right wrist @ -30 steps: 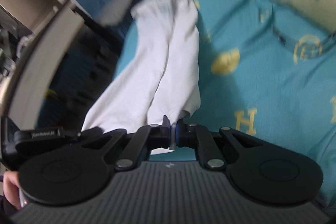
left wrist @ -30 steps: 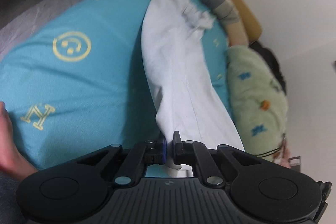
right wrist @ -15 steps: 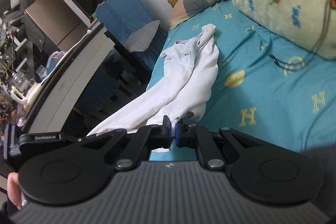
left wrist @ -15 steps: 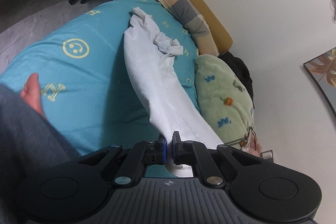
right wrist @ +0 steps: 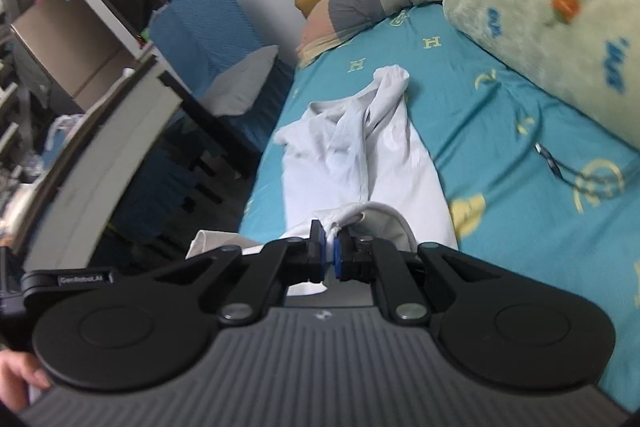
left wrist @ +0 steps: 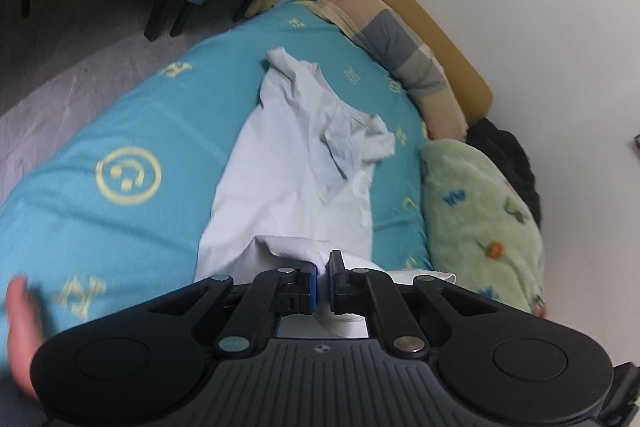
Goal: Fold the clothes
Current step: 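Lift the hem with both grippers and fold it toward the collar, then open both grippers and withdraw them from the folded shirt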
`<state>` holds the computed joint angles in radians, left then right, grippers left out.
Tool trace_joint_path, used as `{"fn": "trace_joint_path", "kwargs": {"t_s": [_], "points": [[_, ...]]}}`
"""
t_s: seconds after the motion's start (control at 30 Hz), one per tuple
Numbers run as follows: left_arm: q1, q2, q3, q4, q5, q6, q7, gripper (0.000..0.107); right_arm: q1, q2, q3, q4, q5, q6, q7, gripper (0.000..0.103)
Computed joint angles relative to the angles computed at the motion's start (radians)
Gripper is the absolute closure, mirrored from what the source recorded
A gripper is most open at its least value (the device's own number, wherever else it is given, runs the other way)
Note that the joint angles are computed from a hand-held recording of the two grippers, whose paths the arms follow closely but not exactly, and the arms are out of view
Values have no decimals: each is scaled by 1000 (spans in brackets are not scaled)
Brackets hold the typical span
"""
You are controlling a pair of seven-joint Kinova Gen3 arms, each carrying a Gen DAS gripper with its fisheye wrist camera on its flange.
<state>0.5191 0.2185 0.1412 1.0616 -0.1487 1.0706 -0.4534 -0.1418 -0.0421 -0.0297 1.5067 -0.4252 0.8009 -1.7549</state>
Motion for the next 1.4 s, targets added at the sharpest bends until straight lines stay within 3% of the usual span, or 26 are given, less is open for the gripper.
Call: {"fn": "trace_joint_path", "kwargs": {"t_s": [0.23, 0.4, 0.6, 0.8, 0.87, 0.9, 0.93, 0.97, 1.0, 1.03, 1.13, 1.4], "points": [[11, 191, -67, -96, -104, -80, -90, 101, -46, 219, -41, -83, 165, -172, -6, 95], [20, 357, -112, -233, -131, -64, -193, 101, -45, 338, -62, -71, 223, -333, 14, 95], [14, 499, -136, -373, -95, 4, -313, 101, -15, 449, -87, -95, 233, -358, 64, 94], [32, 477, -172, -316, -88, -37, -282, 94, -54, 447, -57, -105, 279, -338, 38, 93], [51, 443, -187, -272, -107, -66, -255, 74, -45, 431, -71, -104, 275, -337, 44, 92], [62, 419, -194, -238, -121, -90, -238, 56, -36, 417, -81, -95, 266, -343, 50, 88], [72, 394, -199, -203, -136, -113, -222, 47, -37, 401, -80, -84, 266, -349, 48, 73], [81, 369, -201, -168, -150, -134, -208, 47, -39, 384, -79, -72, 267, -357, 45, 61], [89, 347, -200, -143, -164, -145, -202, 46, -54, 359, -67, -45, 282, -382, 35, 36], [95, 328, -195, -127, -177, -148, -202, 41, -69, 333, -55, -16, 301, -412, 19, 21], [147, 282, -198, -99, -255, -132, -197, 30, -81, 266, -54, 34, 330, -433, 12, 22], [318, 164, -183, 14, -540, -108, -131, 19, -86, 78, -55, 198, 363, -494, -20, 22]]}}
